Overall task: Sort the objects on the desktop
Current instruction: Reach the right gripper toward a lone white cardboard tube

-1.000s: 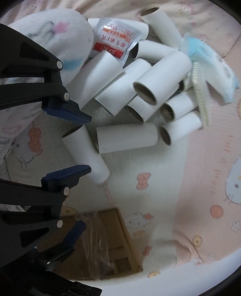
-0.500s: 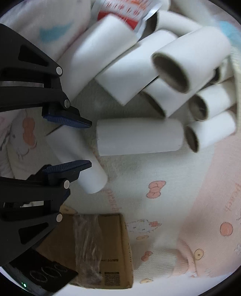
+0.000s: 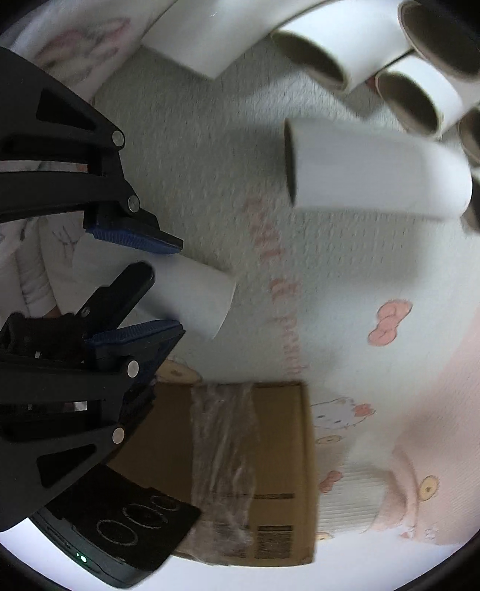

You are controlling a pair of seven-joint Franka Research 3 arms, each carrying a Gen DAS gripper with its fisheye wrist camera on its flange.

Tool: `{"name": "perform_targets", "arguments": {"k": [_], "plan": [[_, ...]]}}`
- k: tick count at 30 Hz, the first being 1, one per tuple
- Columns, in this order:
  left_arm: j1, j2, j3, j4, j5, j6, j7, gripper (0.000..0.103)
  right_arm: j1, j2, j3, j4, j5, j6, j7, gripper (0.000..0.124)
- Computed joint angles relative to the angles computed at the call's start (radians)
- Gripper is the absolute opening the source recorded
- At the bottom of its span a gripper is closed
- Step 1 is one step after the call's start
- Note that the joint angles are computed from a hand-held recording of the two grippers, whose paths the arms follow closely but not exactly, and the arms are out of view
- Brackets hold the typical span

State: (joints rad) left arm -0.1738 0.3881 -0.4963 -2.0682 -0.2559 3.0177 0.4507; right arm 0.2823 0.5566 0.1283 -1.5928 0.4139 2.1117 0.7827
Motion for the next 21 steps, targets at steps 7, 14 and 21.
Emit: {"name": "perform_targets", "arguments": {"k": [7,14,21], "plan": [[-0.088,-0.032,0.101,0.02,0.087,-0.087,-0.07,0.041,0.003,-0.009,0.012,-0.018,-0.015,0.036,-0.111,0.048],[-0.254,-0.174,0.315,-0.055,0.408,-0.16,-0.377,0.05,0.005,-0.051,0.014,-0.032,0.023,0.04,-0.115,0.048],[-0.31,-0.333,0.405,-0.142,0.89,-0.327,-0.834,0.06,0.018,-0.109,0.019,-0.066,0.041,0.087,-0.15,0.054]]}}
